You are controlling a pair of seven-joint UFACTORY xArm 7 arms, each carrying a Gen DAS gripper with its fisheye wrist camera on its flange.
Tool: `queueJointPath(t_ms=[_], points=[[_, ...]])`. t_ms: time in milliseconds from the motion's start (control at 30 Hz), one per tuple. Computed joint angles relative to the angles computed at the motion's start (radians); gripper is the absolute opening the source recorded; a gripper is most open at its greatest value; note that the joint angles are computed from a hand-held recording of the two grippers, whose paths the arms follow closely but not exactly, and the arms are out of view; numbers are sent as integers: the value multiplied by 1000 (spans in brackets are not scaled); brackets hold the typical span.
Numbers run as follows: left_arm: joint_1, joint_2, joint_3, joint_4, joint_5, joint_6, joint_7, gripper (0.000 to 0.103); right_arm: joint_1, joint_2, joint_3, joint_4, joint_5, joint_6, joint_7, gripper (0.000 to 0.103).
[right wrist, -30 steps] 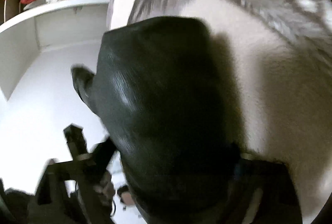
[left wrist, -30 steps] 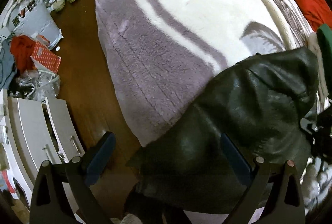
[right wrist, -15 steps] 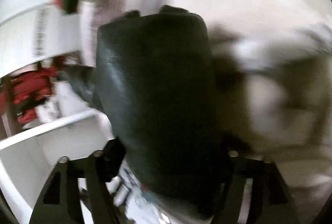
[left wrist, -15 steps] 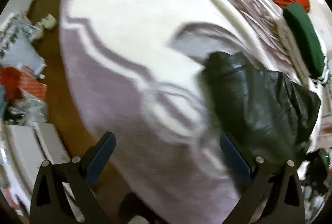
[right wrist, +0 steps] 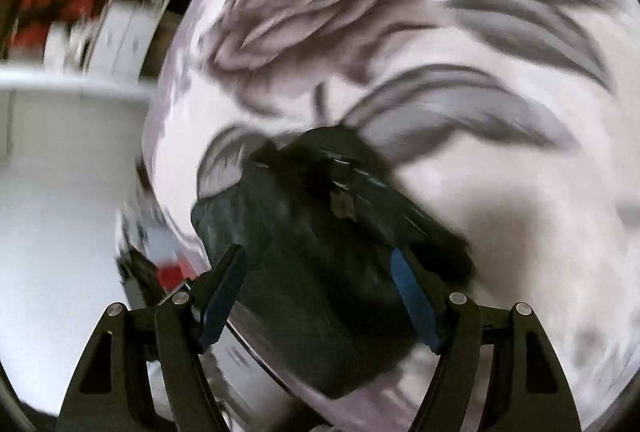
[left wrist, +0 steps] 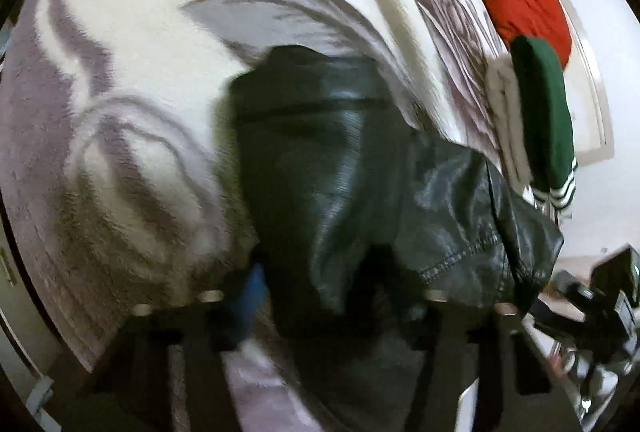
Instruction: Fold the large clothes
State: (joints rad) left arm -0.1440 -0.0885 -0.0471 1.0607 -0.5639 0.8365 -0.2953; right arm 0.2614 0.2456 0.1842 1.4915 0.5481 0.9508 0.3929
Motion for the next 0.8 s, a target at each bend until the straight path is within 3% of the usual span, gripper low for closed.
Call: queueJointPath(t_ms=[33, 67, 167, 233, 467, 533, 600, 700, 767, 800], points=[[2, -7, 6, -10, -26, 0, 10, 37, 8, 48, -1, 54, -32, 22, 0, 54], [4, -19, 10, -20, -35, 3, 15, 33, 23, 94, -6, 115, -87, 52, 18, 25], [3, -49, 16, -48, -57, -13, 44, 29, 35, 120, -6, 145, -112, 13, 60, 14], [0, -45, 21, -44, -77, -22, 62, 29, 39, 97, -12, 118, -133, -22, 95, 13], [29, 81, 22, 0, -182, 26, 202, 36, 20, 222, -5, 123, -122, -108, 176, 11], [40, 81, 17, 21, -159, 63, 196, 36, 12, 255, 6, 162, -130, -78, 159, 11], [49, 71, 16, 52, -115, 117, 150, 49, -22, 253, 29, 174, -82, -48, 124, 12], [56, 46, 16, 87, -73, 165, 108, 66, -55, 195, 40, 155, -21, 15, 94, 21], [52, 23, 12, 101, -57, 161, 100, 72, -27, 109, 7, 118, -93, 38, 130, 47], [49, 9, 11, 105, -46, 152, 101, 72, -14, 72, -5, 97, -124, 36, 148, 48]])
